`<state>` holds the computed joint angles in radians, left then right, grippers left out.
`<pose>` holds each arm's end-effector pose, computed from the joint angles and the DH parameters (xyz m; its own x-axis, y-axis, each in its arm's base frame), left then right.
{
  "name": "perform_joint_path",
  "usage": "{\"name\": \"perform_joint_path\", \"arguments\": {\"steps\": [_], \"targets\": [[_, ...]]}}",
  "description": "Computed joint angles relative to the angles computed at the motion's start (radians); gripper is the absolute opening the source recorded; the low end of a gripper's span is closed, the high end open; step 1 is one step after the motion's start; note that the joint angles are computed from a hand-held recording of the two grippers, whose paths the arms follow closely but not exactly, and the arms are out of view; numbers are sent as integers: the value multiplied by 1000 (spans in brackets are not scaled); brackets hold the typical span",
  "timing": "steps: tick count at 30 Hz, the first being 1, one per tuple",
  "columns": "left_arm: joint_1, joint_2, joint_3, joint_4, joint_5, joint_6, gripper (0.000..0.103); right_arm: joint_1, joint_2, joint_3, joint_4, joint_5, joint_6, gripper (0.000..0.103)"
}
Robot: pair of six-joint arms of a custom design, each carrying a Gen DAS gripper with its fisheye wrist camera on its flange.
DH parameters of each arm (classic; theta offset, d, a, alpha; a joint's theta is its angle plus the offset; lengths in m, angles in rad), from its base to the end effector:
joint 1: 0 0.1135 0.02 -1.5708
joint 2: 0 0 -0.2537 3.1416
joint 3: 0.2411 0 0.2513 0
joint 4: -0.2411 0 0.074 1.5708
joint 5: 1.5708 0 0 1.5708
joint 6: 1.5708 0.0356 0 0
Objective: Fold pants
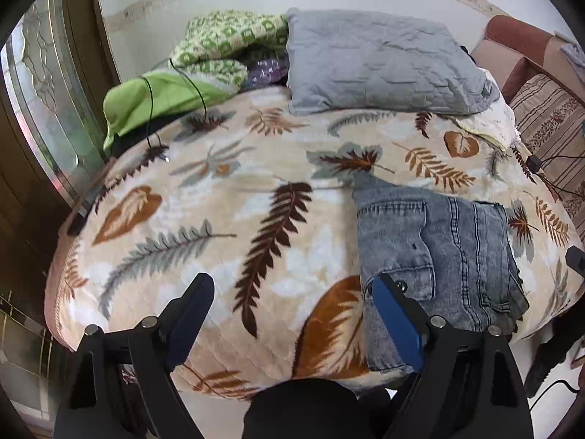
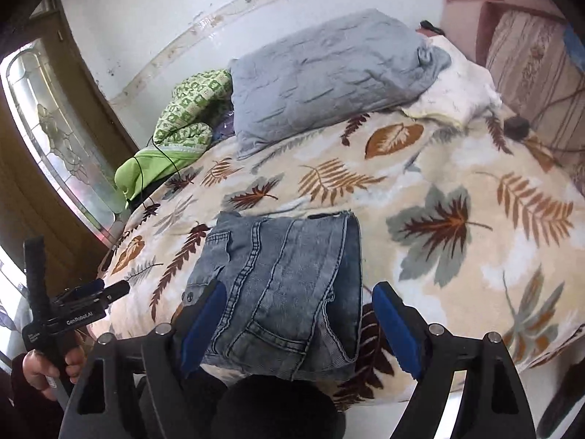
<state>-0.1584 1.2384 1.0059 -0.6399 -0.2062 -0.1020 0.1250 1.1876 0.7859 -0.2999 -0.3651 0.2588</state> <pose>0.2564 -0.0336 0.2721 -0.7548 0.0197 -0.6556 -0.0527 0.9945 0.0905 0.2516 0.0444 0.2394 -0.7181 0.1507 -0.6794 -0.2102 0.8837 0.4183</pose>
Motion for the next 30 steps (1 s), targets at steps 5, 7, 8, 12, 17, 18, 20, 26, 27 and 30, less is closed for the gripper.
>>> {"name": "perform_joint_path", "arguments": {"steps": [5, 7, 8, 12, 17, 18, 20, 26, 27, 30], "targets": [[-7, -22, 6, 11, -25, 7, 89, 26, -2, 4, 1, 2, -2, 85], [-9, -26, 7, 11, -27, 10, 89, 42, 0, 10, -3, 8, -4, 85], [-11, -26, 7, 11, -28, 10, 89, 45, 1, 10, -4, 8, -6, 85], [-14, -30, 3, 15, -36, 11, 89, 70, 6, 11, -2, 16, 1, 85], [-13, -30, 3, 12, -36, 10, 89, 94, 15, 19, -7, 24, -6, 85], [-13, -30, 3, 11, -36, 8, 89, 97, 17, 21, -7, 26, -7, 85], [-13, -30, 2, 11, -36, 9, 89, 101, 21, 23, -7, 25, -8, 85], [-21, -30, 3, 15, -44, 14, 89, 100, 22, 28, -7, 17, -4, 85], [-25, -29, 3, 15, -47, 12, 89, 101, 21, 29, -8, 18, -5, 85], [-30, -27, 10, 10, -50, 9, 89, 100, 20, 30, -11, 18, -7, 85]]}}
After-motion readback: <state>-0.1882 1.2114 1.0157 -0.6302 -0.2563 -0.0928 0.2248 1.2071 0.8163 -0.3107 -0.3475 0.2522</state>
